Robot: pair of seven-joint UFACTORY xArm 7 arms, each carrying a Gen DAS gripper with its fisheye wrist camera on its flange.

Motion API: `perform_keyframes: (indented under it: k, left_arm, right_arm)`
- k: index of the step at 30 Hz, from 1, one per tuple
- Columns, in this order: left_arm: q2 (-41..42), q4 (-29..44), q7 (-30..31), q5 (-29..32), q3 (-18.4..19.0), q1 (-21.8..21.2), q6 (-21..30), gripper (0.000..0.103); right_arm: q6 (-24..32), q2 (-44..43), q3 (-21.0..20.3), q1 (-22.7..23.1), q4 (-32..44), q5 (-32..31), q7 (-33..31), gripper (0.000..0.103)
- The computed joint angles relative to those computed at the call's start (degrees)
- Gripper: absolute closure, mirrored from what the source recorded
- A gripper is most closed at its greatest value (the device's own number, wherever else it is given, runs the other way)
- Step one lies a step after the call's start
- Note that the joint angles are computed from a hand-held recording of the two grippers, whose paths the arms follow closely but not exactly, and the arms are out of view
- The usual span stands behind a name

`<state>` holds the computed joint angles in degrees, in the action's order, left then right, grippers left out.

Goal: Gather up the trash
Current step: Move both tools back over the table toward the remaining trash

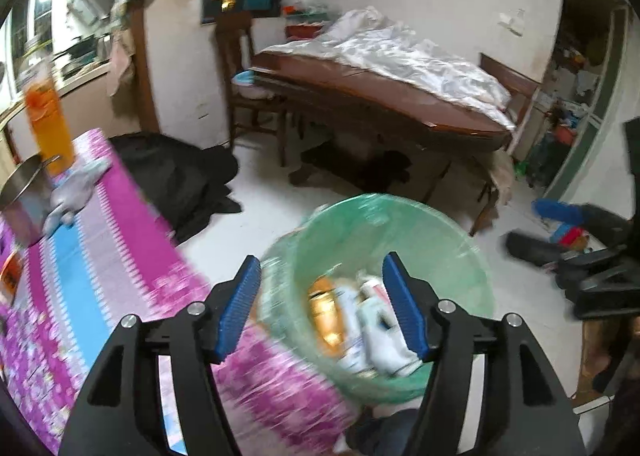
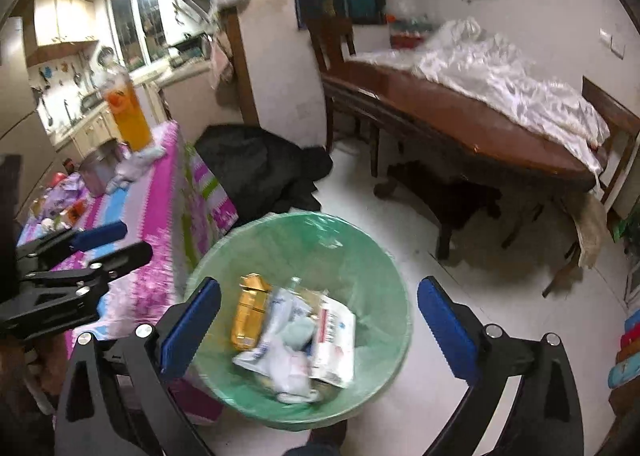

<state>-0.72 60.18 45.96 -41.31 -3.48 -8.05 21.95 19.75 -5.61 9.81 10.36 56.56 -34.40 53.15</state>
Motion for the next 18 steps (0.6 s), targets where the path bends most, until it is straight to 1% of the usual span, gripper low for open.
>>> perform_keyframes:
  k: [1, 3, 5, 6, 7, 8, 9, 11, 12, 13, 15, 18]
  left_arm:
    - [-0.3, -0.3, 0.2, -0.1, 0.6, 0.6, 0.4, 0.042]
    - [-1.5, -1.4, 1.3, -0.9, 2.3, 2.3, 1.5, 0.042]
    - [-2.8, -2.5, 2.7, -2.2, 4.5, 4.4, 2.2, 0.042]
    - [-3.2, -2.8, 3.2, -2.7, 5.4, 5.2, 2.6, 0.042]
    - [-3.7, -3.0, 3.4, -3.1, 6.5, 6.3, 3.3, 0.041]
    - [-4.3, -3.4, 4.0, -3.9, 7.9, 7.8, 3.4, 0.037]
    - [-4.7, -3.7, 3.9, -3.8, 8.7, 8.8, 2.7, 0.034]
    - [-5.6, -5.2, 3.9, -3.0, 10.0, 10.9, -0.9, 0.022]
    - [-5.9, -5.6, 4.7, -3.2, 11.2, 12.0, -2.2, 0.021]
    - [-5.8, -5.7, 5.5, -3.1, 12.6, 13.4, -2.7, 0.018]
    - [-4.9, -5.4, 5.0, -1.8, 14.5, 16.2, -3.5, 0.017]
    - [-2.1, -4.2, 3.3, -0.7, 16.6, 20.9, -6.2, 0.016]
  right_arm:
    - [-0.7, -0.6, 1.0, 0.0, 0.0, -2.9, 2.7, 0.005]
    - [0.6, -0.5, 2.5, 0.6, 1.6, -6.0, 4.8, 0.005]
    - [3.4, 0.7, 4.8, 2.0, 4.9, -12.6, 8.5, 0.005]
    - [3.1, 1.1, 4.9, 2.8, 5.6, -14.7, 9.4, 0.005]
    - [2.3, 2.1, 5.4, 3.7, 7.0, -19.1, 11.3, 0.005]
    - [2.6, 3.3, 5.8, 4.9, 8.8, -22.6, 13.1, 0.005]
    - [2.9, 4.4, 5.7, 6.1, 10.2, -24.5, 13.8, 0.005]
    - [2.4, 8.2, 5.7, 8.7, 14.3, -28.7, 15.7, 0.005]
    - [1.3, 10.7, 5.6, 10.1, 16.7, -29.8, 15.9, 0.005]
    - [0.6, 12.6, 5.4, 11.2, 18.4, -29.4, 15.1, 0.005]
    - [0.0, 16.8, 5.4, 13.4, 22.4, -26.9, 12.3, 0.005]
    - [-0.9, 23.1, 6.1, 15.9, 28.1, -21.7, 6.1, 0.005]
